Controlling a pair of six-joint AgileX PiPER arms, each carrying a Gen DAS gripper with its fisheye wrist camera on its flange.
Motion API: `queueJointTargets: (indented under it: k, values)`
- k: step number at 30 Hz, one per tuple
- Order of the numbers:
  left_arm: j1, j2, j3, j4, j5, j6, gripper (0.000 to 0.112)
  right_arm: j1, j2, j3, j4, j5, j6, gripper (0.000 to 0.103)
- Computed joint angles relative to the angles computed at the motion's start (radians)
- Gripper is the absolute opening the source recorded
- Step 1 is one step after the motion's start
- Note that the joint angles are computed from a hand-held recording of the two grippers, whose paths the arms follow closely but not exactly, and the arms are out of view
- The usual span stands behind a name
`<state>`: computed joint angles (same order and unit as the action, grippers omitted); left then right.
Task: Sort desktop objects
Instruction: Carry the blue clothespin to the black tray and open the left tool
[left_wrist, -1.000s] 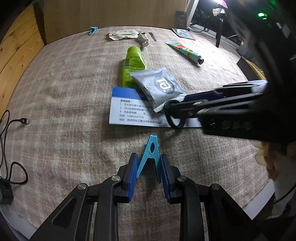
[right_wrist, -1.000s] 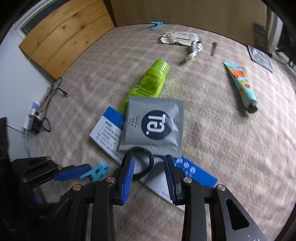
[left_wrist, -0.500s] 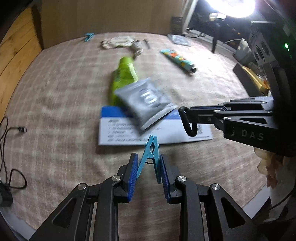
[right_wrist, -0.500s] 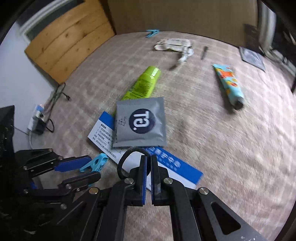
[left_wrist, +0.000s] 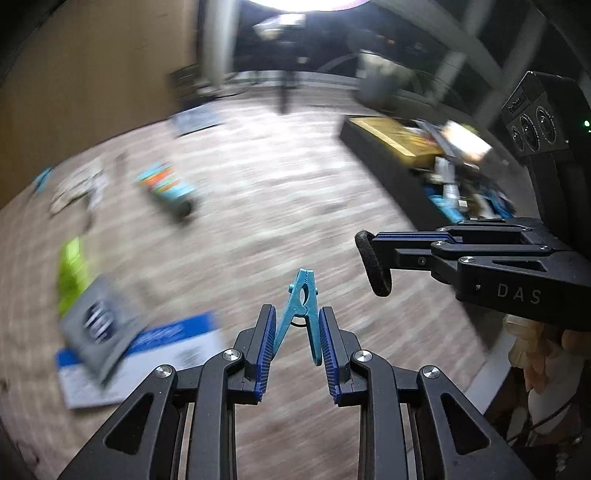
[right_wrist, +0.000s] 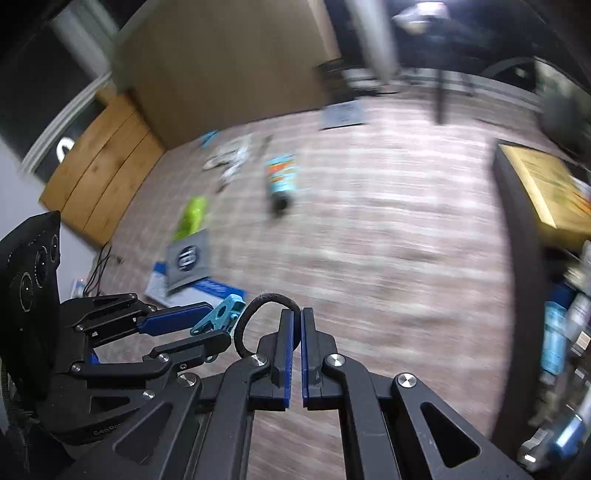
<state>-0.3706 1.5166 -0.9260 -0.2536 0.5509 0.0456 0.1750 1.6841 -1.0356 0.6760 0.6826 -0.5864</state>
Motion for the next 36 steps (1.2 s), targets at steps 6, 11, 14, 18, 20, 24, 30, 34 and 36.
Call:
queueJointTargets:
  k: [6, 11, 14, 18, 20, 24, 30, 34, 36]
  values:
    - [-0.194, 0.169, -0.238, 0.031, 0.032, -0.066, 0.026, -0.302, -0.102, 0.101, 0.053, 0.052, -0.144, 0.003]
    - [-0.312, 0.343, -0.507, 0.061, 0.109, -0.096, 0.026, -0.545, -0.123, 0.114, 0.070, 0.103, -0.240, 0.003]
    - [-0.354, 0.429, -0.654, 0.073, 0.165, -0.104, 0.026, -0.677, -0.104, 0.095, 0.067, 0.133, -0.276, 0.003]
    - [-0.390, 0.553, -0.861, 0.077, 0.247, -0.115, 0.026, -0.782, -0.077, 0.075, 0.061, 0.148, -0.310, 0.003]
    - [-0.411, 0.624, -0.984, 0.092, 0.298, -0.129, 0.026, -0.818, -0.066, 0.067, 0.059, 0.156, -0.321, 0.003]
    - [-0.436, 0.726, -1.162, 0.126, 0.373, -0.150, 0.026, -0.875, -0.041, 0.045, 0.055, 0.161, -0.343, 0.003]
    - [-0.462, 0.864, -1.421, 0.146, 0.498, -0.162, 0.027, -0.913, -0.013, 0.016, 0.037, 0.171, -0.354, 0.005]
    - [-0.468, 0.871, -1.439, 0.165, 0.505, -0.188, 0.048, -0.889, -0.008, -0.003, -0.014, 0.149, -0.283, 0.032]
    - [-0.468, 0.832, -1.374, 0.176, 0.473, -0.195, 0.049, -0.898, -0.021, 0.006, 0.014, 0.146, -0.295, 0.036]
